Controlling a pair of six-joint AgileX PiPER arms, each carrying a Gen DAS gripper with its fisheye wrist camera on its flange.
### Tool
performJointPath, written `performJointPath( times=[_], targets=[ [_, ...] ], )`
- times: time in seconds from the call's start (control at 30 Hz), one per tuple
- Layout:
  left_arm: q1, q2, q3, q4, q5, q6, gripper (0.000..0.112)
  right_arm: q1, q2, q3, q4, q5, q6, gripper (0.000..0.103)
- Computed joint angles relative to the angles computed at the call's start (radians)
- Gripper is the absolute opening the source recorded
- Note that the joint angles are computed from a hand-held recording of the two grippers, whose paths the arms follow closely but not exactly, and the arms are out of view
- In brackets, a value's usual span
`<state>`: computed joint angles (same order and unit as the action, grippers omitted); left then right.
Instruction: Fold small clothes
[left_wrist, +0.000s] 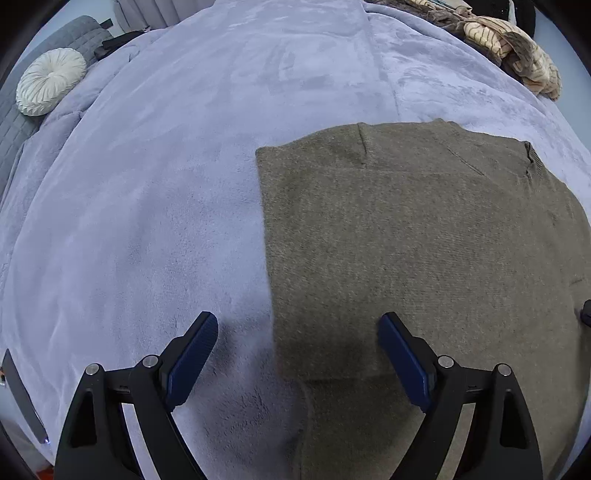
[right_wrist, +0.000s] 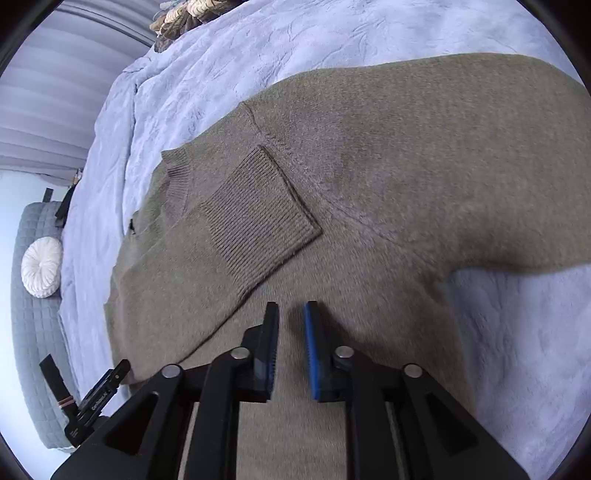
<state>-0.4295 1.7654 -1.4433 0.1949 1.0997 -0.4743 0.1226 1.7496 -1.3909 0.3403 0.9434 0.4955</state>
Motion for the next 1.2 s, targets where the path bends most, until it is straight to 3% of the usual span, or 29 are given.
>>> performJointPath(
  times=[0.1,0.27,0.33,0.4,0.53,0.57,0.6,0.63,0.83,0.93,1.07,1.13,1.17,1.2],
  targets=[
    [-0.052,-0.010,-0.015,-0.011,0.033,-0.011,0.090,-0.019,-0.056,0.054,0.030,0.006,-0.011,0.035],
    [-0.142,-0.013,-0.022,-0.020,0.050,-0.041,0.090,-0.091,-0.115,0.152,0.126,-0.028,-0.071,0.040],
    [-0.170,0.009,-0.041,-0.018,0.061,-0.060,0.090,-0.123,-0.096,0.163,0.214,-0.064,-0.121,0.040],
    [-0.175,0.016,-0.039,-0.021,0.057,-0.070,0.090,-0.148,-0.043,0.160,0.323,-0.107,-0.192,0.050],
    [-0.190,0.011,-0.032,-0.011,0.060,-0.103,0.090,-0.153,0.040,0.139,0.416,-0.194,-0.222,0.051],
    [-0.192,0.008,-0.030,-0.008,0.061,-0.108,0.090,-0.147,0.052,0.130,0.414,-0.216,-0.215,0.049],
    [-0.194,0.009,-0.031,-0.003,0.064,-0.111,0.090,-0.139,0.063,0.112,0.390,-0.219,-0.193,0.020],
    [-0.196,0.011,-0.033,0.002,0.065,-0.113,0.090,-0.135,0.071,0.092,0.358,-0.200,-0.173,0.006],
    [-0.178,0.033,-0.038,-0.004,0.068,-0.099,0.090,-0.101,0.057,0.036,0.160,-0.100,-0.074,0.007],
    [-0.173,0.062,-0.063,-0.012,0.074,-0.099,0.090,-0.123,0.071,0.044,0.196,-0.098,-0.095,0.007],
    [-0.184,0.072,-0.092,-0.023,0.089,-0.090,0.090,-0.124,0.039,0.023,0.136,-0.035,-0.089,0.015],
    [-0.191,0.075,-0.112,-0.030,0.095,-0.085,0.090,-0.125,-0.001,0.036,0.127,-0.010,-0.104,0.027],
    [-0.198,0.044,-0.091,-0.032,0.103,-0.086,0.090,-0.130,-0.023,0.050,0.129,0.001,-0.111,0.041],
    [-0.202,0.048,-0.103,-0.037,0.108,-0.083,0.090,-0.131,-0.049,0.069,0.130,0.011,-0.113,0.048]
  ],
)
